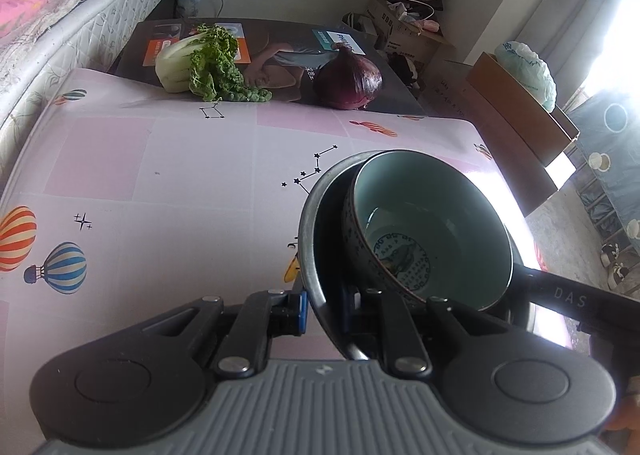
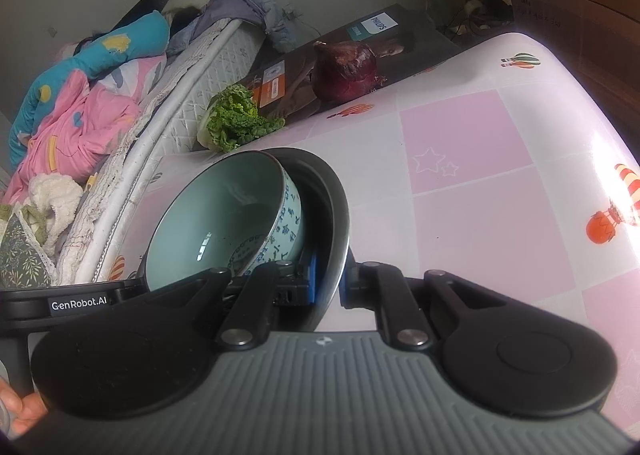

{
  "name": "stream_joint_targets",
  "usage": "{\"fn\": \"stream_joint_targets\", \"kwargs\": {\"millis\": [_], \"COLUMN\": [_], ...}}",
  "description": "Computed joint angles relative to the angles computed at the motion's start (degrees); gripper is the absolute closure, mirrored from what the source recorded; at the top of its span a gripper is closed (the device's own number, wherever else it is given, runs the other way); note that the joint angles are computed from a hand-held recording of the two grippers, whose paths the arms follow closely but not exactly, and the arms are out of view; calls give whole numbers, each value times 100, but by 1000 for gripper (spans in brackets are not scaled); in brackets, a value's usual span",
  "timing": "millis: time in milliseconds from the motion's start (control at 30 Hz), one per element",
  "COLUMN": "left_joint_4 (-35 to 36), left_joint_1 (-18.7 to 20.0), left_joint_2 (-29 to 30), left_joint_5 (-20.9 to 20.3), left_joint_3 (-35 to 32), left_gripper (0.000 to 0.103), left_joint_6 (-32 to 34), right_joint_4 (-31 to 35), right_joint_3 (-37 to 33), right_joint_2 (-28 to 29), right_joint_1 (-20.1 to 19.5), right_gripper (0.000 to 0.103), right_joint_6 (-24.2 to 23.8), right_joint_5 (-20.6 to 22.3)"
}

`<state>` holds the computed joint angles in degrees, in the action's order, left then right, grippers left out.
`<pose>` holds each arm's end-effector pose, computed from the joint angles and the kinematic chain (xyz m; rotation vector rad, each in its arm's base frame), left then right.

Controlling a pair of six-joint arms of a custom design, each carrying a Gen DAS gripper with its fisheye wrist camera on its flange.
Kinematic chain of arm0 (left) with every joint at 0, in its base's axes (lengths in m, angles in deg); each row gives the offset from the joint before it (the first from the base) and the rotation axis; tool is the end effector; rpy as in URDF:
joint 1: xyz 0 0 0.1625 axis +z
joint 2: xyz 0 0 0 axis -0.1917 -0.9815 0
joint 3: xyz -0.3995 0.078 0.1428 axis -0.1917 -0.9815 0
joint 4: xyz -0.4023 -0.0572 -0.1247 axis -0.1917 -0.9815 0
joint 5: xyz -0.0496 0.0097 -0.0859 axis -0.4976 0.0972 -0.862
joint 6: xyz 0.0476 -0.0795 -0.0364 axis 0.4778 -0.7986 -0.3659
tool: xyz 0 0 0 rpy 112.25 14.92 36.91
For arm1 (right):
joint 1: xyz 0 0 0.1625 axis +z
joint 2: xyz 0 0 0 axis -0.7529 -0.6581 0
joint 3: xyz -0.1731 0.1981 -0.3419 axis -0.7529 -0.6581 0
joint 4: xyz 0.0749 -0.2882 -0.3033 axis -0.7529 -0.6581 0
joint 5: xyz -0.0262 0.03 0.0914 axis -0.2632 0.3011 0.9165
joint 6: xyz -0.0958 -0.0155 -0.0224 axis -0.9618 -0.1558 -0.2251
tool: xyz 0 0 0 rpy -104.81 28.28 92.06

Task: Organize plates and bowls
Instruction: 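Lift the nested bowls with both tools and carry them over the plate stack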

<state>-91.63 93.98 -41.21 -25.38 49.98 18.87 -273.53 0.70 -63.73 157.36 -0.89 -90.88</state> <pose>0.0771 -0.7163 0.3090 0.6637 2.6425 -0.4864 0.2946 -0.6406 -0.1194 -0.0889 -2.5084 1.1370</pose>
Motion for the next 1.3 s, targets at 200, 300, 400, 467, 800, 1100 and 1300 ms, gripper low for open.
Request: {"fn": "stream_joint_targets", "kwargs": {"millis": [200,300,400,467,800,1100,1300], "left_joint_4": [6,31,55,59,93,396,412], "left_joint_1": [-59,-89,-97,-108,-82,200,410], "left_joint_2": [-431,-669,-937,-1118,-2101,-2590,-2755], "left_joint_5": [-132,-168,-218,-227,-277,-286,-187], "left_joint_3": [341,530,752,912,1757,2215,2452], "left_gripper": [87,88,88,88,88,89,89], "left_joint_6": [-39,-43,-56,-39,80,46,88], "right_joint_4": [-157,-228,-340,-385,-662,-534,-448], "right_joint_3": [294,475,683,828,1451,1909,2022], "right_joint_2": [-148,-219,-275,-308,-314,-138,60], "right_joint_1": [297,479,650,786,1410,1718,1774], "right_gripper": [94,93,93,93,93,93,93], "right_joint_6": [80,173,292,430,1047,1861,2201], "right_joint_5": [-212,-356,-478,-562,-896,-948,-796]}}
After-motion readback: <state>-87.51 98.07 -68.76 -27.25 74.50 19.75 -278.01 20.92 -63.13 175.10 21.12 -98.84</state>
